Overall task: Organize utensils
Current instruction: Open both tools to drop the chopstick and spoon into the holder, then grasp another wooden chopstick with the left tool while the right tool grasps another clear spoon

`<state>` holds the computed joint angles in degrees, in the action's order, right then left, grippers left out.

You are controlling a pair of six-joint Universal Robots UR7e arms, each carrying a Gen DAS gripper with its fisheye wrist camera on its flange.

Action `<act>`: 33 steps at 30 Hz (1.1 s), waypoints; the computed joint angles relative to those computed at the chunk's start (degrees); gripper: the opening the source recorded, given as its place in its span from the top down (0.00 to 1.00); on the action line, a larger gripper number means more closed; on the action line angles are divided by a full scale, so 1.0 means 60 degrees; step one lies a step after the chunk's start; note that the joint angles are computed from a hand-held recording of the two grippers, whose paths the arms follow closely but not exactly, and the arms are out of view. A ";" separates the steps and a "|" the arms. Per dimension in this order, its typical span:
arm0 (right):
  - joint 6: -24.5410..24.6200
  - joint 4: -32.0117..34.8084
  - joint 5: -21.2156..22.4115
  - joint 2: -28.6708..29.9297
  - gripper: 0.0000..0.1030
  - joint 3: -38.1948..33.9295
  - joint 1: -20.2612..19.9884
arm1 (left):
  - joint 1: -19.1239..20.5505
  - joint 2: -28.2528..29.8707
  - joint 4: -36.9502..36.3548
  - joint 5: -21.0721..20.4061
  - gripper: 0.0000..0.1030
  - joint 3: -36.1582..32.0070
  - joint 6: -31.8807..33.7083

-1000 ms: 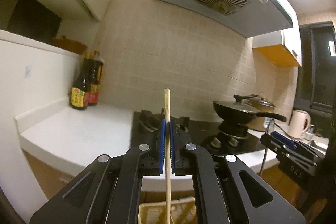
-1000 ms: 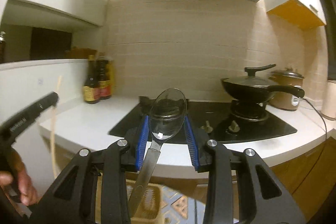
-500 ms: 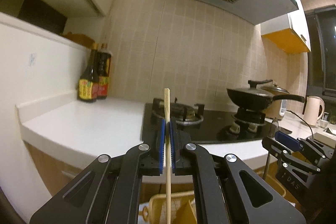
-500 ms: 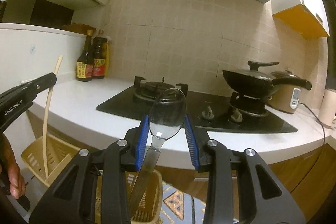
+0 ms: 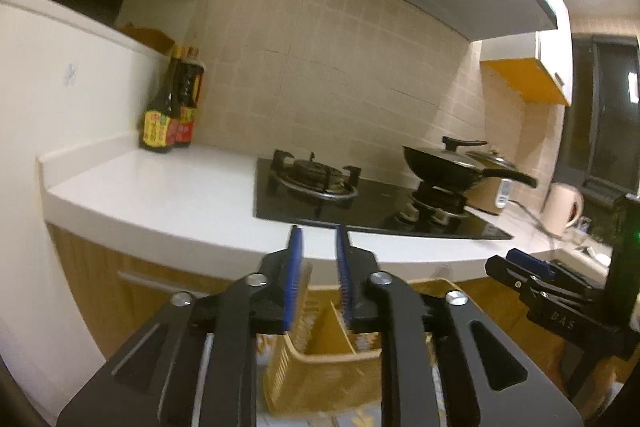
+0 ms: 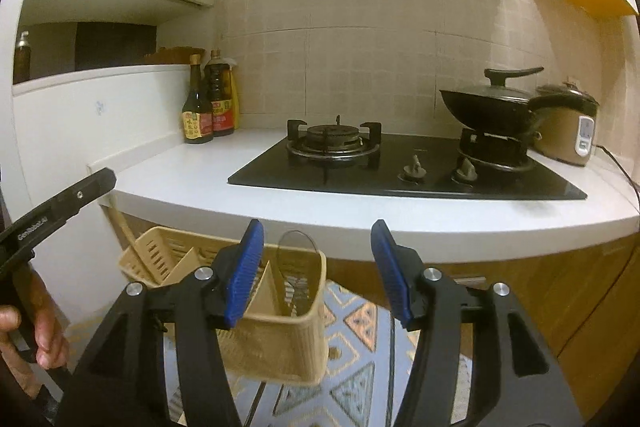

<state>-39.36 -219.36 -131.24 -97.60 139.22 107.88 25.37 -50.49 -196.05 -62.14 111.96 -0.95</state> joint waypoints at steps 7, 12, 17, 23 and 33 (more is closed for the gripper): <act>0.2369 0.3710 -0.0800 -0.1588 0.49 0.0005 0.0889 | -0.0035 -0.1414 0.2216 -0.0451 0.68 0.0527 -0.1577; 0.4654 0.7694 -0.1124 -0.2522 0.49 -0.0214 0.1146 | 0.0134 -0.2152 0.4862 -0.0816 0.67 0.0574 -0.2437; 0.6686 1.1708 -0.0368 -0.3098 0.49 -0.0558 0.0443 | 0.0531 -0.2105 0.7079 -0.1211 0.67 0.0476 -0.3056; 0.7646 1.4088 0.0451 -0.3092 0.49 -0.0537 -0.0864 | 0.1188 -0.1542 0.8334 -0.1900 0.69 0.0328 -0.3289; 0.7519 1.4127 0.0547 -0.2098 0.55 -0.0361 -0.1791 | 0.1295 -0.0953 0.9381 -0.1609 0.69 -0.0135 -0.2965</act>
